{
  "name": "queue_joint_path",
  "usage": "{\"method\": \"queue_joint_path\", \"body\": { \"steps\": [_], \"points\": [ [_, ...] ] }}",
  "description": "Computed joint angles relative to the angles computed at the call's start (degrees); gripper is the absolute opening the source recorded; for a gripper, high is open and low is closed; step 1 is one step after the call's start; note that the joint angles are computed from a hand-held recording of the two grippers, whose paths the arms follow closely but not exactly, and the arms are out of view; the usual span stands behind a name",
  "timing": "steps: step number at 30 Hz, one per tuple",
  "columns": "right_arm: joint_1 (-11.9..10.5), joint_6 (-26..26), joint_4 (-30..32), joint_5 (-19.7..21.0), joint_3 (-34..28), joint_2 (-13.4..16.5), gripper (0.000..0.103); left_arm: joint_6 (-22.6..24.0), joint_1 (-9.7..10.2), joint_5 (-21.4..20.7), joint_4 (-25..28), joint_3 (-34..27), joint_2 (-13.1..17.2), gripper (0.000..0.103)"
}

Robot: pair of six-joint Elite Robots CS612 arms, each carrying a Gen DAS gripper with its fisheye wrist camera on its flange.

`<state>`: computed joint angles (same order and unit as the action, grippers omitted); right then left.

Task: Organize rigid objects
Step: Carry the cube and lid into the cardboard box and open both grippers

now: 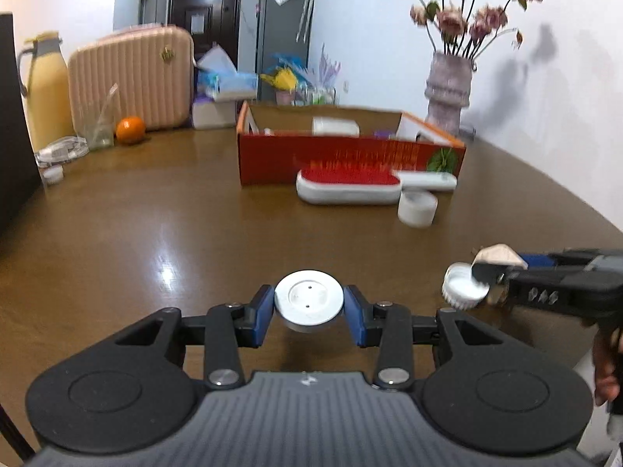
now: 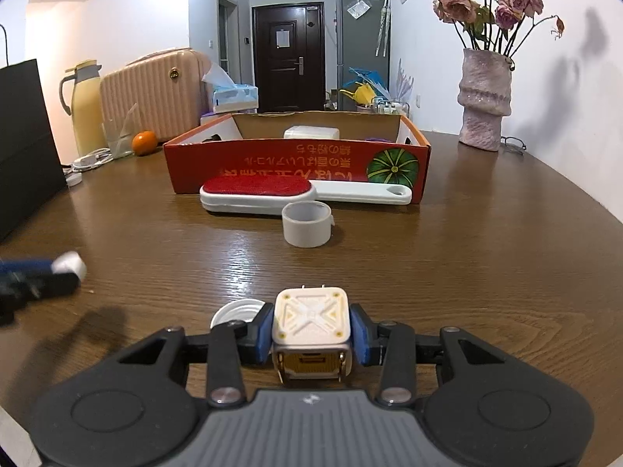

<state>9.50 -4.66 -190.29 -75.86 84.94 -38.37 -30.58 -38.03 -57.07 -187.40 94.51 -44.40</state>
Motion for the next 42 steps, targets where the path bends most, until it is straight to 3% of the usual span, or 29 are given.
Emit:
{"method": "queue_joint_path", "body": {
  "steps": [10, 18, 27, 32, 36, 38, 40, 42],
  "points": [
    [-1.95, 5.89, -2.94, 6.29, 0.84, 0.0, 0.044, -0.16, 0.53, -1.55, 2.04, -1.29, 1.13, 0.04],
    [-0.82, 1.96, -3.12, -0.66, 1.18, -0.01, 0.038, 0.11, 0.5, -1.19, 3.06, -2.03, 1.62, 0.04],
    [-0.72, 0.07, -1.9, -1.42, 0.78, 0.1, 0.038, 0.52, 0.14, 1.14, 3.5, -2.51, 1.89, 0.04],
    [-1.21, 1.48, -2.83, 0.43, 1.15, -0.29, 0.038, 3.59, 0.09, 1.83, -1.75, -2.31, 1.56, 0.039],
    [-1.73, 0.94, -5.64, 1.11, -1.0, -0.05, 0.038, 8.33, 2.09, -0.62, -5.03, -6.0, 2.28, 0.039],
    [-2.06, -0.36, -4.89, 2.3, -3.98, 0.62, 0.038, 9.93, 4.19, -5.01, -5.25, -9.9, 3.34, 0.04],
    [-2.32, -1.2, -2.67, 3.96, -8.74, 2.09, 0.038, 9.39, 6.78, -10.77, -1.38, -15.68, 4.96, 0.04],
    [-2.51, -1.11, 2.58, 6.25, -16.23, 4.65, 0.038, 8.92, 8.81, -13.47, 5.23, -22.91, 7.41, 0.04]
  ]
}}
